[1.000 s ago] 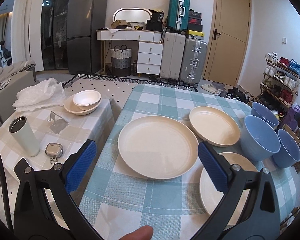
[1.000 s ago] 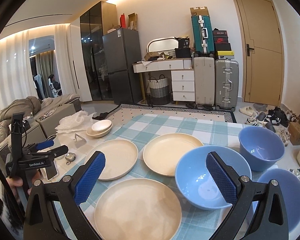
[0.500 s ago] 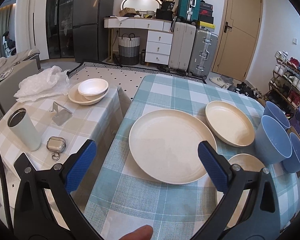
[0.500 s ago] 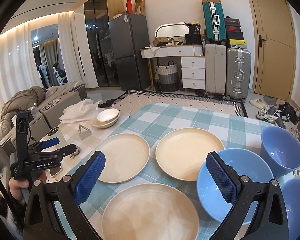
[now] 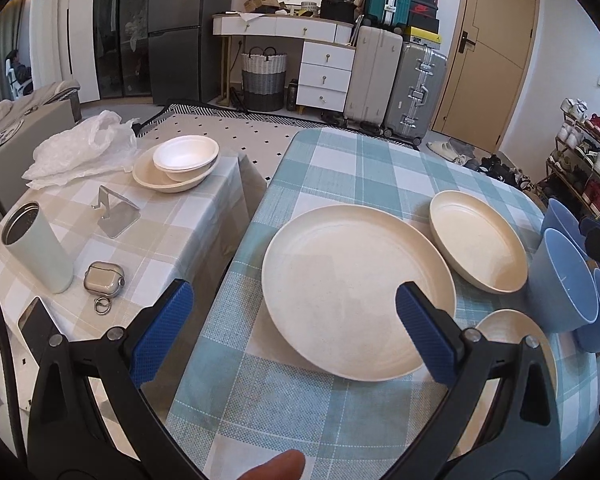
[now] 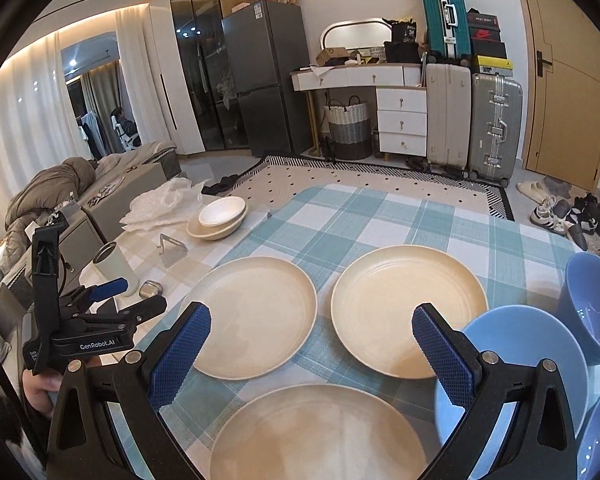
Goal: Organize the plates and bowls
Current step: 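Move the left tool toward one cream plate while the right tool approaches another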
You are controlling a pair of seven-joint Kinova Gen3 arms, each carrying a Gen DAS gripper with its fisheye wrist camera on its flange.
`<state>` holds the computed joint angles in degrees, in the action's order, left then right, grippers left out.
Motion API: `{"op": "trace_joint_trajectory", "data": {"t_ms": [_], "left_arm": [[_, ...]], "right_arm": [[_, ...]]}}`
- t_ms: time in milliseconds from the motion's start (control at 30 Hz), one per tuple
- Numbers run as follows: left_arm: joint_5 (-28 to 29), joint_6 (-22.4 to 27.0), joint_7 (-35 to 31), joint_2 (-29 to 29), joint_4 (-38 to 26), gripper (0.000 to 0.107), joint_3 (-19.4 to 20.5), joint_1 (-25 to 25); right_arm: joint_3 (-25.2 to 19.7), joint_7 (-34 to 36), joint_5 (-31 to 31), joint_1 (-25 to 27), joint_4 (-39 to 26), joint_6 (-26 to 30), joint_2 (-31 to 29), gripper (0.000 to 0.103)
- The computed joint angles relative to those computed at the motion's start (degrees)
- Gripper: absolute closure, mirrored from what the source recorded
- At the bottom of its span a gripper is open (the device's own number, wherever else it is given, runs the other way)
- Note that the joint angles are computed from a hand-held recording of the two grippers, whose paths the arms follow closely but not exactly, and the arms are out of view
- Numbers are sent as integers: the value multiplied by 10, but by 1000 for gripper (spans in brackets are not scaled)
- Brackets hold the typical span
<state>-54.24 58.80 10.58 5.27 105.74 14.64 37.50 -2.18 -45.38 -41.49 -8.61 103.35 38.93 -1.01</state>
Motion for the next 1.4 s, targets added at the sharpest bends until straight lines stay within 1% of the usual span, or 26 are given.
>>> {"op": "trace_joint_trajectory", "data": {"t_ms": [333, 633, 1067, 1167, 1300, 1367, 1400], "left_arm": [[37, -58, -43, 19, 3, 7, -28, -34], [67, -101, -72, 35, 14, 7, -52, -53], [92, -137, -93, 48, 25, 7, -71, -58], [100, -148, -97, 48, 28, 10, -74, -62], [117, -177, -114, 43, 40, 17, -78, -74], [121, -189, -116, 42, 45, 20, -80, -77], [125, -192, -120, 42, 46, 24, -81, -79]], "right_arm": [[-34, -56, 54, -10, -40, -2, 67, 0], [-60, -102, 106, -17, -73, 0, 122, 0], [-83, -151, 159, -26, -116, 21, 195, 0], [-86, -161, 173, -32, -125, 26, 209, 0], [-94, -171, 178, -30, -132, 30, 225, 2], [-91, -176, 188, -39, -129, 20, 224, 4], [-92, -177, 191, -40, -128, 17, 223, 4]]}}
